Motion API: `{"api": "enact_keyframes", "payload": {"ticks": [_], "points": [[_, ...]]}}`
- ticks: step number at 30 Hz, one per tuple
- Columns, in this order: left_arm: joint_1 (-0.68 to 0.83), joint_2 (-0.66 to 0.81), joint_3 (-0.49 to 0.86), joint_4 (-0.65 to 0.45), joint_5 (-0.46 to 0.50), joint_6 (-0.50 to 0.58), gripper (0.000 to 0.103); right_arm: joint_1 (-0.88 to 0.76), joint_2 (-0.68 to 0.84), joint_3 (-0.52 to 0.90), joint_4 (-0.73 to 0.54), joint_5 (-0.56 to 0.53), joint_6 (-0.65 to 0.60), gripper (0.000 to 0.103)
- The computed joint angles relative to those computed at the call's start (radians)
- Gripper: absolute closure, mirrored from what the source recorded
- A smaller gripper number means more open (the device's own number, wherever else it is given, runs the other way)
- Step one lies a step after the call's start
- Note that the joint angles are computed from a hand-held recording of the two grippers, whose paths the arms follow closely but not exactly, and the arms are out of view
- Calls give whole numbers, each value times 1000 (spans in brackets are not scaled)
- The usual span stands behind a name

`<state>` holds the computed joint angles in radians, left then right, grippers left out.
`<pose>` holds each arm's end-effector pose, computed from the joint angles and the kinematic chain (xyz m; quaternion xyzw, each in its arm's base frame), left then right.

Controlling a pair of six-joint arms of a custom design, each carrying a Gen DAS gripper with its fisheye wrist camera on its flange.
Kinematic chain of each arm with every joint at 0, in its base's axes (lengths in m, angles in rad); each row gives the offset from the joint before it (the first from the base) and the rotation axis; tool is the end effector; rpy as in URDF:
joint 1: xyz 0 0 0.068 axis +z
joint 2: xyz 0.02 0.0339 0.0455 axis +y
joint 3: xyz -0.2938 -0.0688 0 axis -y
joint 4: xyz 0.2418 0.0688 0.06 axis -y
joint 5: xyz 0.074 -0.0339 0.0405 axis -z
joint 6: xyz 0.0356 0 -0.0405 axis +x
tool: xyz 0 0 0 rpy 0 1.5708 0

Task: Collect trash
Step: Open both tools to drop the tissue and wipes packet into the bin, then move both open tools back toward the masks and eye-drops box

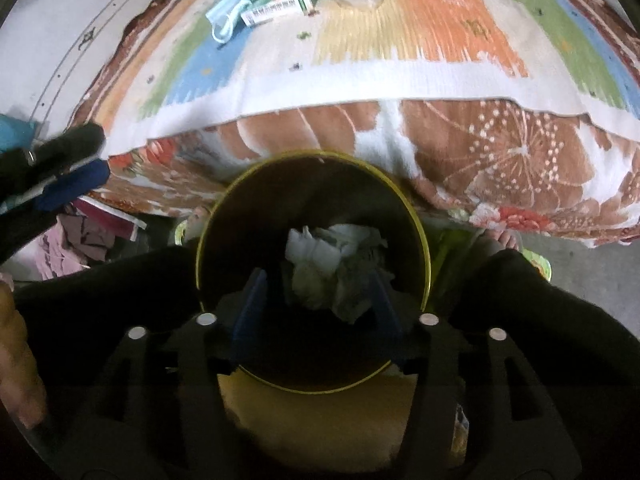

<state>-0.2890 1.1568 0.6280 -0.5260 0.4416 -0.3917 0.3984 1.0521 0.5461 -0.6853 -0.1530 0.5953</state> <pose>0.1809 -0.0697 0.2199 0.0074 0.9451 -0.2827 0.1640 0.1411 0.0653 0.2025 0.0819 0.9759 0.1556 0.1295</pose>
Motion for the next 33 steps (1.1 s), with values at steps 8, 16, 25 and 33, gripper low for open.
{"api": "enact_keyframes", "payload": {"ticks": [8,16,25,33], "points": [[71,117,166,-79,-24,125,32,-43,10,114,-57,-6,-110,40],[8,201,287,-34,-308,232,23,-49,87,275,-76,109,-304,30],[5,375,379,66,-409,318,13,-134,240,377,4,101,-443,14],[108,583,473,120,-261,283,9,-196,394,449,89,65,-569,11]]}}
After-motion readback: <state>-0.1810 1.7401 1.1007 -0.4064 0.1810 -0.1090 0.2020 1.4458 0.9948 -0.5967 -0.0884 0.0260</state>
